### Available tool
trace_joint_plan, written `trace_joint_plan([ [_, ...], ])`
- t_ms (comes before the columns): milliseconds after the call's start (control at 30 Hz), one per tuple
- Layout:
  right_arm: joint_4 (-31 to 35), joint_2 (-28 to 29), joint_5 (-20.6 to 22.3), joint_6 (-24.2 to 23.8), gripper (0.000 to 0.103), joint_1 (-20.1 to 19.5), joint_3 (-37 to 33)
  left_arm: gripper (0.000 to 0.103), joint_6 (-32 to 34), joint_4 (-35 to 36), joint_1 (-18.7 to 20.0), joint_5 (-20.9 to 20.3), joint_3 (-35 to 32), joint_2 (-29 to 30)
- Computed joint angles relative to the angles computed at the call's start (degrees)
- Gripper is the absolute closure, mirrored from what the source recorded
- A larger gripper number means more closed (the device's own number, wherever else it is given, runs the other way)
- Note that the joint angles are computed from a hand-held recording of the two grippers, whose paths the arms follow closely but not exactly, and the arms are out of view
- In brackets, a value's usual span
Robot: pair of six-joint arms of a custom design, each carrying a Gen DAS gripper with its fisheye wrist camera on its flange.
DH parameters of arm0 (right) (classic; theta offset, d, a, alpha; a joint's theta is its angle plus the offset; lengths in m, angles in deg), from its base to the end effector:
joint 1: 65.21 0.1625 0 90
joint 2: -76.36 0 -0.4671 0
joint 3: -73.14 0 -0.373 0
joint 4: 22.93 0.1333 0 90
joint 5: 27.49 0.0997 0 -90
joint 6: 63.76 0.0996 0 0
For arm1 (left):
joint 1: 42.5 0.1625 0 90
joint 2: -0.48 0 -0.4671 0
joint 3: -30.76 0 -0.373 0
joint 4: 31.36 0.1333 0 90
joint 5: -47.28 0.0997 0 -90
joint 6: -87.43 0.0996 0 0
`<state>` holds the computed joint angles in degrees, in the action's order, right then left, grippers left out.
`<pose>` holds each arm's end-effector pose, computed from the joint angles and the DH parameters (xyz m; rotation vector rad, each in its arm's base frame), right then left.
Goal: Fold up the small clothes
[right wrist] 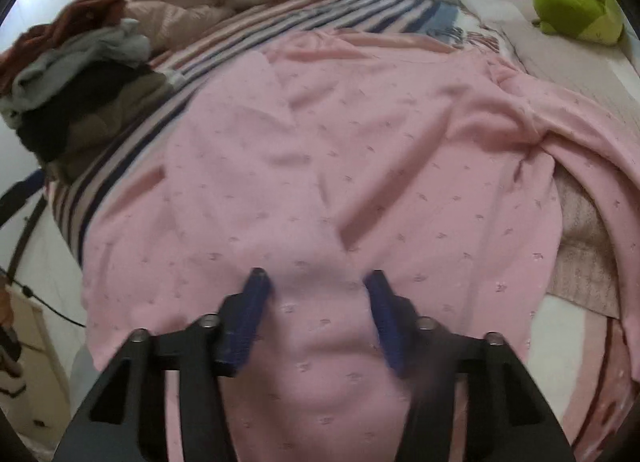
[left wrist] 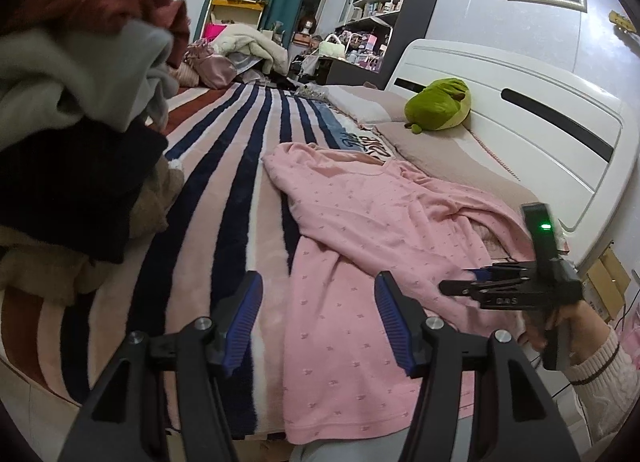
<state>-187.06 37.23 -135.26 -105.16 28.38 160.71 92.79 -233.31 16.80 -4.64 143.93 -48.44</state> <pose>0.1491 -0.7329 0.1359 0.9347 -2.5062 0.4413 -0.1359 -0.6102 0.1996 0.3959 2.4029 -1.2206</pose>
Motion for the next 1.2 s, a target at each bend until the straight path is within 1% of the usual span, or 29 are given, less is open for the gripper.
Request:
trace_joint_plan([
  [33,-0.8,-0.5,0.4,-1.3,0.084,0.2,1.0,0.049,-0.2,0.1,0.2,-0.2,0.0,0.0],
  [67,-2.7,-0.9,0.3,-2.3,0.1,0.4,2.2,0.049,-0.4,0.2,0.4,-0.4,-0.1,0.0],
  [100,-4.9,-1.0,-0.3,-3.0,0.1,0.7,3.2,0.049,-0.5,0.3,0.6,-0.6,-0.1,0.0],
  [167,-7.4,-1.6,0.2,-4.5,0.102,0.9,4.9,0.049,-0.4,0.3,0.7,-1.0,-0.2,-0.1],
  [333,-16.5,-2.2,-0.5,-5.7,0.102,1.5,7.5,0.048,0.3,-0.1,0.5,-1.3,0.0,-0.1],
  [433,-17.5,-3.4,0.2,-3.6,0.103,1.2,7.8,0.048,1.0,0.5,0.8,-1.4,-0.8,0.4],
  [533,-20.1,-3.9,-1.2,-3.7,0.103,0.9,8.1,0.048,1.7,2.5,1.6,-1.2,-2.8,1.5],
  [567,-18.9,-4.5,-0.7,-3.0,0.103,0.4,8.0,0.048,1.5,4.0,1.9,-0.9,-3.9,2.1],
  [600,-16.2,-5.4,1.4,-1.7,0.103,-0.3,8.0,0.048,1.2,5.3,2.2,-0.4,-4.8,2.5],
  [633,-12.2,-6.5,4.5,-0.5,0.102,-1.2,7.6,0.048,1.0,6.1,2.3,0.0,-5.4,2.8],
  [667,-6.4,-7.2,7.7,1.2,0.102,-2.1,6.5,0.048,0.7,6.8,2.4,0.3,-6.0,3.2],
  [700,-3.0,-7.3,8.6,2.2,0.085,-2.5,5.6,0.048,0.5,6.9,2.4,0.1,-6.3,3.3],
  [733,-0.6,-7.1,8.5,2.4,0.069,-2.7,4.8,0.048,0.4,6.7,2.4,-0.3,-6.5,3.4],
  [767,-0.3,-6.7,8.0,1.6,0.035,-2.6,4.6,0.048,0.3,6.4,2.3,-0.9,-6.5,3.5],
  [800,-0.8,-6.4,7.2,0.3,0.029,-2.6,4.9,0.048,0.2,6.4,2.2,-1.1,-6.5,3.5],
  [867,1.1,-5.9,6.5,-1.2,0.029,-2.5,5.1,0.048,0.4,6.6,1.8,-0.8,-6.3,3.5],
  [933,2.3,-6.0,7.6,-2.6,0.029,-2.7,6.1,0.048,0.2,6.9,1.6,-0.7,-6.2,3.5],
  [967,1.9,-5.8,7.3,-3.8,0.029,-2.6,6.9,0.048,0.1,7.1,1.6,-0.7,-6.1,3.4],
  [1000,0.3,-5.4,6.1,-5.0,0.029,-2.2,7.7,0.048,0.0,7.2,1.6,-0.6,-5.9,3.3],
  [1067,-5.0,-4.4,3.1,-8.1,0.029,-1.2,9.6,0.048,-0.2,7.0,1.5,-0.5,-5.5,3.0],
  [1100,-7.2,-3.9,1.9,-9.6,0.033,-0.8,10.4,0.048,-0.3,6.9,1.5,-0.5,-5.3,2.9],
  [1133,-11.1,-3.2,0.0,-11.8,0.04,-0.2,11.4,0.048,-0.3,6.7,1.5,-0.6,-5.1,2.8],
  [1167,-14.5,-2.6,-1.5,-13.3,0.061,0.0,12.0,0.048,-0.3,6.4,1.4,-0.7,-4.8,2.6],
  [1200,-16.0,-2.5,-1.5,-13.7,0.076,0.0,12.4,0.048,-0.3,6.2,1.3,-0.7,-4.5,2.5],
])
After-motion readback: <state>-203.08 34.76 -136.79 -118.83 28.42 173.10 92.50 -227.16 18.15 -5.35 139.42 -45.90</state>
